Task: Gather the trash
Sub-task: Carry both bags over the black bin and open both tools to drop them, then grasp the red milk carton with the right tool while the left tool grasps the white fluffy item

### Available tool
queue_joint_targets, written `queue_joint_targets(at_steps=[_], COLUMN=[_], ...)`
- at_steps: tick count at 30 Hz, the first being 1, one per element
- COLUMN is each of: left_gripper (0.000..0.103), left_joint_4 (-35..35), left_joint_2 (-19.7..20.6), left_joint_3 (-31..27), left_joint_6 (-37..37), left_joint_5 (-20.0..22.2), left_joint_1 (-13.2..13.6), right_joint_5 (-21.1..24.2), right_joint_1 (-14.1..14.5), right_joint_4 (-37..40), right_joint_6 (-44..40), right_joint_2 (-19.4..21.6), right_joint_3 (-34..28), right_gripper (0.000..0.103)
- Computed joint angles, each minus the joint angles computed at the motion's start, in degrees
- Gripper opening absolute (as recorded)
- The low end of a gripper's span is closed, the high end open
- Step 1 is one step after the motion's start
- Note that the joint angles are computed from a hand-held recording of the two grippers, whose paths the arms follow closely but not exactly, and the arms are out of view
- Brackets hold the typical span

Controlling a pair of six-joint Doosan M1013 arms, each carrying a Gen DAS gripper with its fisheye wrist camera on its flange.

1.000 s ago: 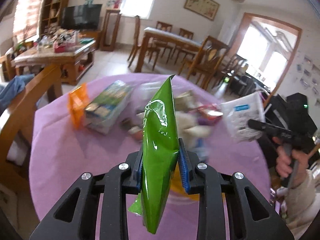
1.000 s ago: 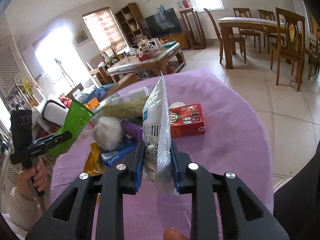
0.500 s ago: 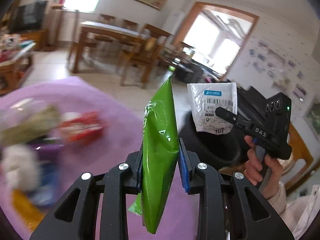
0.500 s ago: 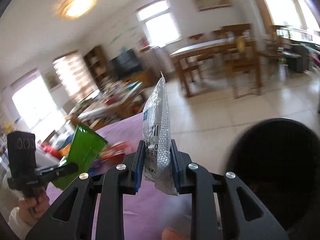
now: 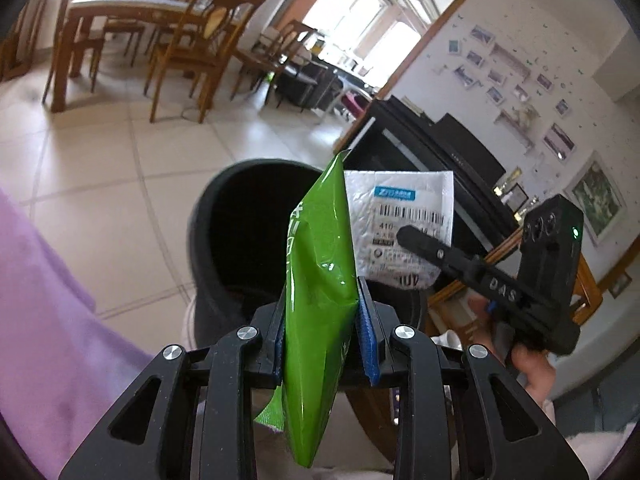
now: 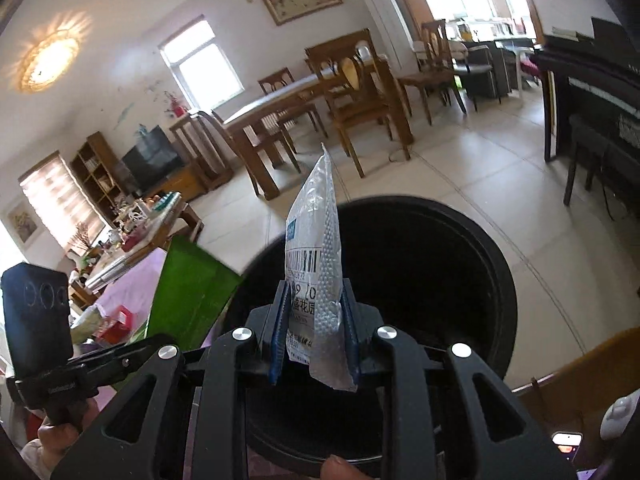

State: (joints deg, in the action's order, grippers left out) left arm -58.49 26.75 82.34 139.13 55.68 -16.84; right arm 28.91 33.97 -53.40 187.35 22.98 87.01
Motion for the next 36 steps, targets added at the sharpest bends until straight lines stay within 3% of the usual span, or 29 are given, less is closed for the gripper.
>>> queue_joint_targets(at_steps=[3, 4, 5, 6, 7, 8, 14, 19, 22, 27, 29, 31, 36], left_gripper=[0.031, 0.039, 0.056, 0.064, 0.075, 0.077, 0.086, 0.090, 0.093, 0.097, 0.098, 0.098, 0.098], left_joint_4=[2.13, 2.79, 3.77, 4.71, 5.29, 5.00, 3.89, 3.01, 3.04, 5.37, 10.01, 19.68, 28.38], left_joint_2=[1.14, 1.29, 1.36, 1.27, 0.71, 0.01, -3.19, -7.69, -10.76, -15.05, -16.16, -16.28, -14.02], left_joint_3=[-1.30, -1.61, -1.77, -1.69, -0.95, -0.14, 2.87, 7.40, 10.62, 14.99, 16.12, 16.17, 13.78], left_joint_6=[-1.57, -1.82, -2.01, -2.43, -2.48, -1.40, 1.31, 3.10, 2.36, -0.33, -4.73, -14.24, -22.09], left_joint_5=[-1.92, -2.44, -2.88, -3.71, -5.49, -6.42, -7.65, -11.26, -16.15, -25.56, -30.06, -33.79, -32.44], left_joint_1=[-2.00, -2.34, -2.63, -2.92, -3.11, -2.72, -0.15, 3.85, 7.18, 13.16, 15.66, 17.63, 21.05], right_joint_5=[-1.26, -1.44, -1.56, -1.56, -1.46, -1.25, -0.24, -2.97, -4.27, -4.16, -3.22, -0.97, 7.37], right_joint_1=[-0.71, -0.92, -1.00, -0.78, -0.72, -0.45, 0.35, 1.19, 2.16, 3.58, 4.14, 4.79, 6.00], right_joint_4=[1.53, 2.43, 2.81, 1.64, -0.29, -2.70, -3.02, 1.63, 9.48, 29.13, 35.18, 41.82, 48.55], right_joint_6=[-0.46, -1.09, -1.18, 0.45, 2.76, 5.46, 4.86, -2.74, -13.67, -38.37, -46.22, -55.18, -65.70], right_joint_2=[-0.17, -0.14, -0.07, -0.77, -0.91, -1.37, -1.37, 0.45, 2.93, 8.54, 10.54, 13.61, 21.43], right_joint_3=[1.16, 1.13, 1.14, 2.18, 2.54, 3.31, 2.57, -0.58, -4.87, -14.36, -17.69, -23.00, -37.17], right_gripper=[0.028, 0.029, 0.044, 0.068, 0.079, 0.085, 0.085, 0.098, 0.098, 0.098, 0.098, 0.098, 0.098])
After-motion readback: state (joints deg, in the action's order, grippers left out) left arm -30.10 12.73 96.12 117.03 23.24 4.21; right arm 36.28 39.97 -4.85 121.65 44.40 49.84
